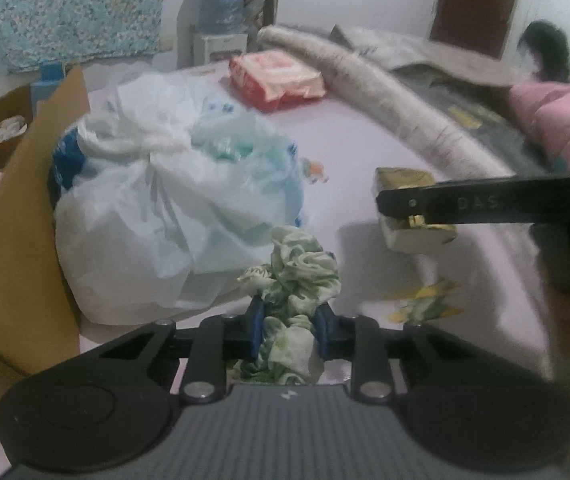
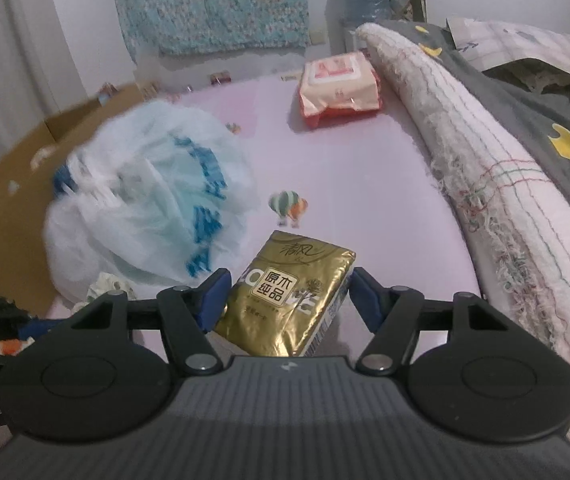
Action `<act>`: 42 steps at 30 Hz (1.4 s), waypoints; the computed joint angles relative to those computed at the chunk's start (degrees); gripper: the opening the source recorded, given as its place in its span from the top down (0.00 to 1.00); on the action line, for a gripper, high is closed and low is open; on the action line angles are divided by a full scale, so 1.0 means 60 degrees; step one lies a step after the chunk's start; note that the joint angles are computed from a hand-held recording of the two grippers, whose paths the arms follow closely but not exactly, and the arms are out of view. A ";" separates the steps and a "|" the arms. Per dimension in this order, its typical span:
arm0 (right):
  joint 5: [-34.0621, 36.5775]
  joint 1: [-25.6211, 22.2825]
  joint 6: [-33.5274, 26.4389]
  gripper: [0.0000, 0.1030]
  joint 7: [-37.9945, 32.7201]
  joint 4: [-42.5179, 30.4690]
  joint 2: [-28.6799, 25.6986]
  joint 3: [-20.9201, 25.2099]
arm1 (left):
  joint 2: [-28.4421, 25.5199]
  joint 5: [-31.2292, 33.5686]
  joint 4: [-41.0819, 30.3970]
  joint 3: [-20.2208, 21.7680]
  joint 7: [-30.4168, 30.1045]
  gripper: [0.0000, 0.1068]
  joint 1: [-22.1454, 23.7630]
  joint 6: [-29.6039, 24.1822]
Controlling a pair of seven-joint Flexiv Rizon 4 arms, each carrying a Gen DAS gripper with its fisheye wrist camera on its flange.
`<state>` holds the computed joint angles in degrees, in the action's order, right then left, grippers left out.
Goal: Organize soft objects
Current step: 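Close the left tool on the floral scrunchie while the right tool grasps the gold box, then carry the scrunchie and gold box with both tools to the cardboard box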
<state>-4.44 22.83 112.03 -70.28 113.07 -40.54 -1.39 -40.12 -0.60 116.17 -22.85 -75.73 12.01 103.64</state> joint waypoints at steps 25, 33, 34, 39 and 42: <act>-0.5649 -0.3168 0.1308 0.37 0.3522 -0.0803 -0.0426 0.3342 | 0.1857 0.1406 0.0705 -0.0122 -0.2934 0.75 0.2704 0.0711; -0.6605 -0.3456 0.1239 0.37 0.4304 -0.0842 -0.0548 0.3289 | 0.1528 0.0340 0.0441 -0.0062 -0.1940 0.75 0.2369 -0.0370; -0.6648 -0.3453 0.1231 0.37 0.4362 -0.0833 -0.0546 0.3257 | 0.1518 0.0212 0.0428 0.0016 -0.1824 0.75 0.2276 -0.0403; -0.6818 -0.3454 0.1212 0.37 0.4568 -0.0804 -0.0539 0.3176 | 0.1596 -0.0350 0.0601 -0.0422 -0.1270 0.73 0.2627 -0.0730; -0.6909 -0.3439 0.1199 0.37 0.4642 -0.0860 -0.0565 0.3156 | 0.1577 -0.0824 0.0689 -0.1083 -0.0923 0.69 0.3193 -0.1219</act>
